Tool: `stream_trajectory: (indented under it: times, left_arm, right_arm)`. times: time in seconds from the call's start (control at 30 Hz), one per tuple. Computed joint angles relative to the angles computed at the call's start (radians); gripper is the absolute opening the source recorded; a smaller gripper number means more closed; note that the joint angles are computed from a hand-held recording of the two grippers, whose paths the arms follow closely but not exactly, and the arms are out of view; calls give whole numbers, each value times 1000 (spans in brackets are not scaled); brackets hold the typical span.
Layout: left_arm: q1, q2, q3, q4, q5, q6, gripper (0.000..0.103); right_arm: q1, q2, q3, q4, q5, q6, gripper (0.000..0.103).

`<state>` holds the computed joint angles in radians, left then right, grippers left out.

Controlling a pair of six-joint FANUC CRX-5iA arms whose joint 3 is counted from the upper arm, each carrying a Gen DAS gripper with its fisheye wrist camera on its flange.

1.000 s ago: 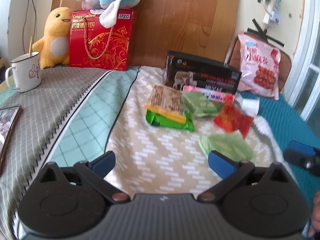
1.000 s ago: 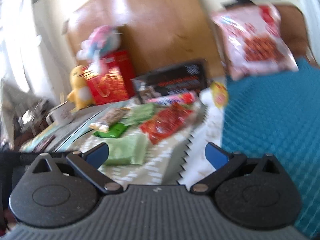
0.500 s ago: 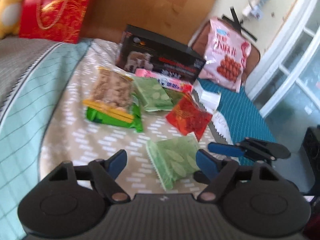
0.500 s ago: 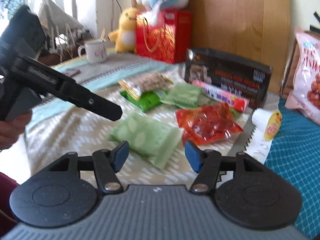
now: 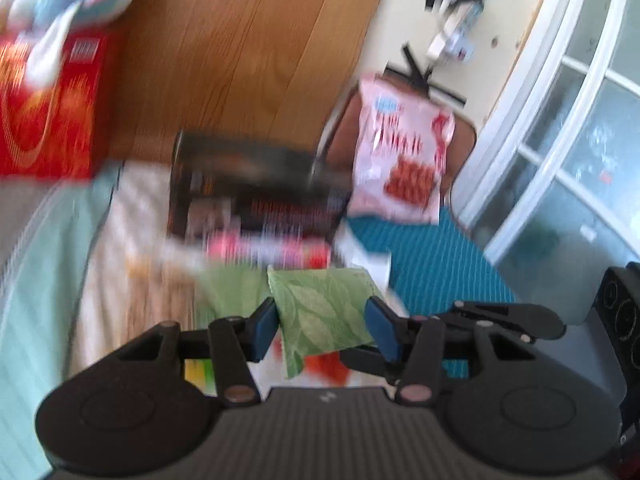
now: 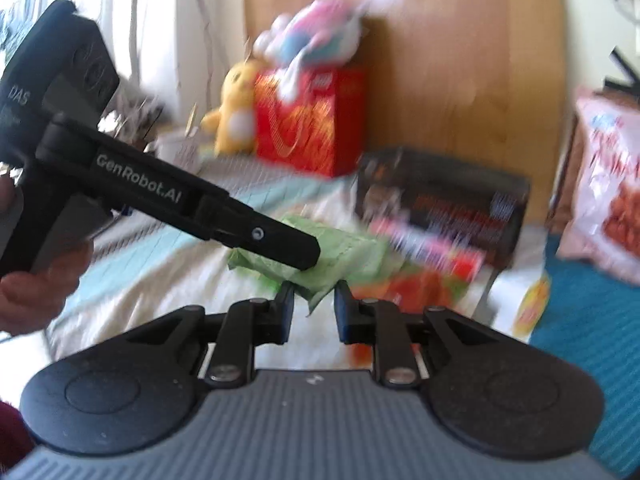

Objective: Organize snacks
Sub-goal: 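Carry the green packet into the black tin box and open the left tool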

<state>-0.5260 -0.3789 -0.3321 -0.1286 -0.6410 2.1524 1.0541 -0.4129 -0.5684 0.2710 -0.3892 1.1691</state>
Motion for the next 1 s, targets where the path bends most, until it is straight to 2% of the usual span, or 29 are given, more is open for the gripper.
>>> stream_trajectory:
  times: [0.07,0.13,0.2,0.27,0.37,0.4,0.47,0.5,0.53,0.63,0.67,0.7,0.77,0.87,1.0]
  left_arm:
    - [46,35,35,30,35,-83,48]
    - [107,84,60,108,83,-184,49]
    - [165,147,92,195,117,-285,49]
    - [200,204,129,243,116,-335,50]
    - [246,278,152,334,114,-410,57]
    - [256,306,165,343,103,-414,64]
    - [261,348,204,289,54,-349,67]
    - [266,342,195,280,52,-334,67]
    - [279,318,153,320,75,-363,67]
    - [318,206,-12,525,174,-536,67]
    - [330,160,-58,568,187,-572,69]
    - [342,107,-102,577,194,-577,71]
    - [357,25,-156,545,182,-548,71]
    - [370,-76,-204,429,108,-424,71]
    - [364,-146,-262,393,45,-354,71]
  right_arm:
    - [-38,59,52,23,29,-6,24]
    - [-83,136,125,23,45,-2,24]
    - [-124,228,239,-44,12,54,24]
    - [-165,321,364,-138,-48,123,24]
    - [-207,436,496,-208,-128,137,25]
    - [-209,461,517,-197,-148,128,26]
    - [-195,496,502,-47,-154,0,31]
    - [-189,502,499,-14,-168,-32,34]
    - [-190,494,488,-21,-160,-31,34]
    - [-181,410,371,39,-59,-88,34]
    - [-179,377,347,-3,-45,-54,34]
    - [-181,356,351,-97,-50,22,34]
    - [-190,306,365,-348,-98,233,39]
    - [-175,266,348,-523,-148,391,42]
    - [-111,243,304,-572,-133,453,48]
